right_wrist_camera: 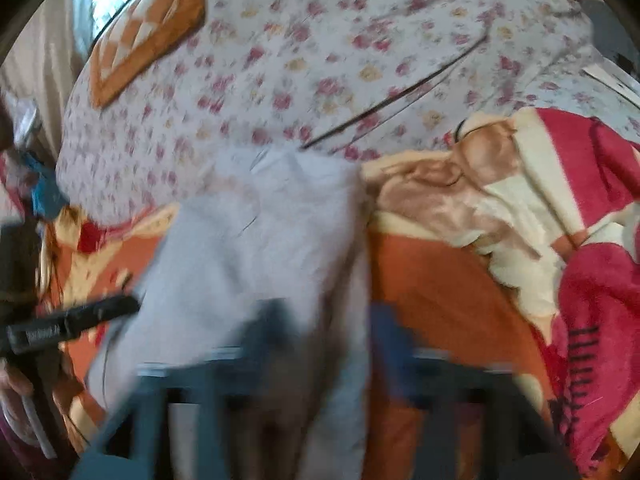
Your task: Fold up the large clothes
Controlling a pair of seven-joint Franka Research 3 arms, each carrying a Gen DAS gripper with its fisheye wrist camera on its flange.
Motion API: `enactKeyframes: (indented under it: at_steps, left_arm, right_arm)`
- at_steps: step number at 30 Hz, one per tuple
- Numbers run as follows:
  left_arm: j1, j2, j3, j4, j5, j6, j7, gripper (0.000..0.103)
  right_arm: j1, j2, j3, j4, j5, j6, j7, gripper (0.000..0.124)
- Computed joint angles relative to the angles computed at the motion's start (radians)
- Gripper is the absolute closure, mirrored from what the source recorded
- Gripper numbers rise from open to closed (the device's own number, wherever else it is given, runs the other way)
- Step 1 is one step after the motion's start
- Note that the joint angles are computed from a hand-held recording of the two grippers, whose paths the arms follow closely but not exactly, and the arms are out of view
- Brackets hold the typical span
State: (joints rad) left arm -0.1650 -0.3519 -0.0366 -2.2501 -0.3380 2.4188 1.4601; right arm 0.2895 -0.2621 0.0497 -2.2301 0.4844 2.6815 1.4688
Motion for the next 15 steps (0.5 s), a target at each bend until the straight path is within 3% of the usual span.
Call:
enactKeyframes:
  at_steps: [3, 5, 7, 9, 10, 13, 15]
  left_arm:
    - [-0.021, 0.018, 0.030, -0.005, -0.092, 0.010, 0.039, 0.022]
    - [-0.035, 0.040, 0.046, 0.004, -0.174, 0.007, 0.084, 0.022]
    - [-0.035, 0.066, 0.050, 0.017, -0.239, -0.013, 0.108, 0.020]
    - [-0.022, 0.082, 0.047, 0.025, -0.288, -0.023, 0.122, 0.015]
    - [-0.017, 0.088, 0.046, 0.030, -0.311, -0.029, 0.137, 0.014]
    - [0.006, 0.104, 0.033, 0.058, -0.320, -0.069, 0.172, 0.016]
    - [0.012, 0.095, 0.028, 0.059, -0.346, -0.075, 0.205, 0.045]
  right_arm:
    - [0.059, 0.051, -0.076, 0.067, 0.218, -0.081, -0.162, 0.041]
    - [0.045, 0.105, -0.075, 0.128, 0.257, -0.171, -0.197, 0.031]
    - [0.020, 0.160, -0.059, 0.175, 0.259, -0.219, -0.188, 0.031]
    - [0.006, 0.182, -0.055, 0.196, 0.365, -0.265, -0.251, 0.031]
    - [-0.002, 0.195, -0.052, 0.208, 0.409, -0.289, -0.273, 0.034]
    - [-0.018, 0.213, -0.029, 0.224, 0.456, -0.300, -0.263, 0.069]
    - [-0.014, 0.190, -0.005, 0.212, 0.395, -0.247, -0.238, 0.084]
